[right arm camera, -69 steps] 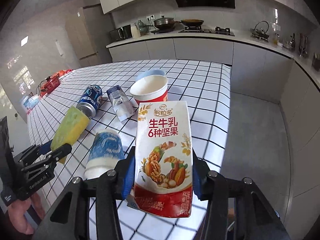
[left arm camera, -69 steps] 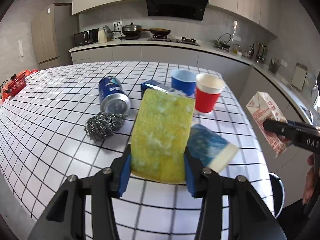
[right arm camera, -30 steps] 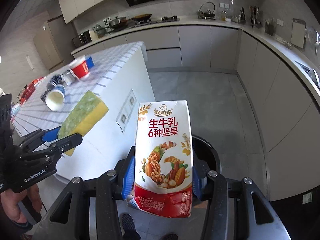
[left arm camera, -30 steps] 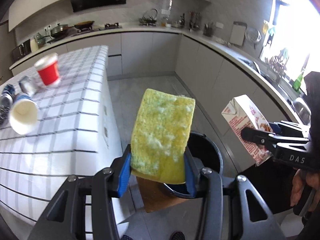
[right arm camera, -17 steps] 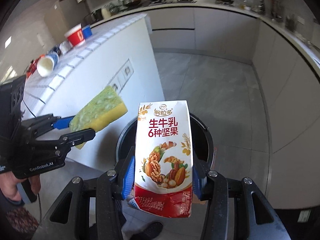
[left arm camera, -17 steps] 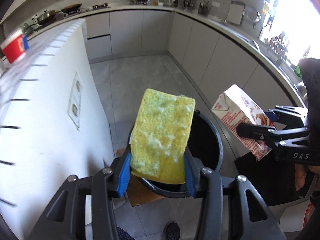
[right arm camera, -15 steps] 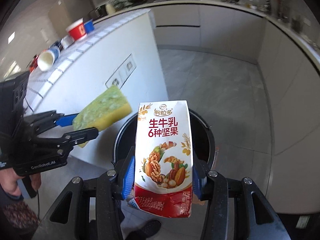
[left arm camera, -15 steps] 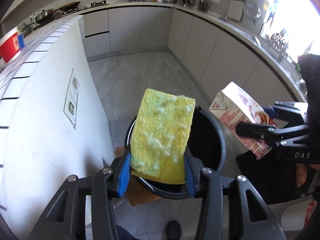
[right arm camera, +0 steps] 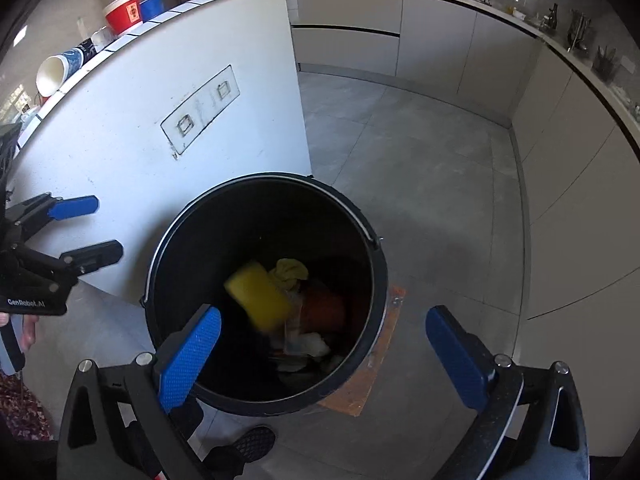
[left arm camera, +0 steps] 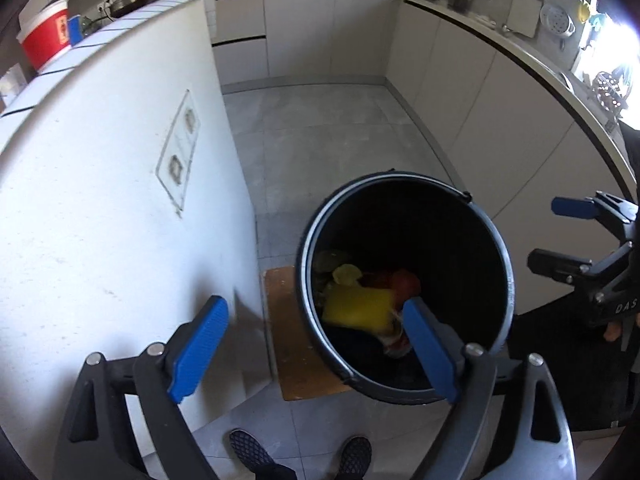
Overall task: Collect trash
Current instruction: 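Open both tools to drop the pouch and sponge into the bin, then move both tools back toward the cups and steel wool on the island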
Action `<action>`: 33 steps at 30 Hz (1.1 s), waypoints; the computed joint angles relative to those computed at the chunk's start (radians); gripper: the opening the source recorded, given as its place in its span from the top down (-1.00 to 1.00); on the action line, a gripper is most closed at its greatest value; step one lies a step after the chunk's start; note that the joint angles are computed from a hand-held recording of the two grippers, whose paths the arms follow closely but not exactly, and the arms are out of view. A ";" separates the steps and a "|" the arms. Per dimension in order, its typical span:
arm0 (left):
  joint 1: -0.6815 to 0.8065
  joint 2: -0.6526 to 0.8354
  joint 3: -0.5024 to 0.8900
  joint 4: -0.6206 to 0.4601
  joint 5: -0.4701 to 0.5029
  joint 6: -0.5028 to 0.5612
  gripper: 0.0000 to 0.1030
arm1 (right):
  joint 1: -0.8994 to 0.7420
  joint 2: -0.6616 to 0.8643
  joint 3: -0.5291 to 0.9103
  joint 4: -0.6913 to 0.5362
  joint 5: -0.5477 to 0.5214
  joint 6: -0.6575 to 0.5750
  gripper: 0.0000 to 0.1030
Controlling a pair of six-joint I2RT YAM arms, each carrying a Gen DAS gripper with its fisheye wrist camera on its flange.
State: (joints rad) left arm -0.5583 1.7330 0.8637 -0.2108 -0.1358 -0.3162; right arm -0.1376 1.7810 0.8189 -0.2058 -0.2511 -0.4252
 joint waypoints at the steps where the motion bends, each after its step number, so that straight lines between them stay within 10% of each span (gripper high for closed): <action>1: -0.003 -0.008 -0.002 -0.005 -0.001 -0.006 -0.81 | 0.001 0.002 -0.001 0.003 0.000 0.000 -1.00; 33: 0.060 -0.544 -0.043 -0.271 -0.143 -0.022 -0.99 | 0.131 -0.524 -0.022 -0.224 0.001 0.291 -1.00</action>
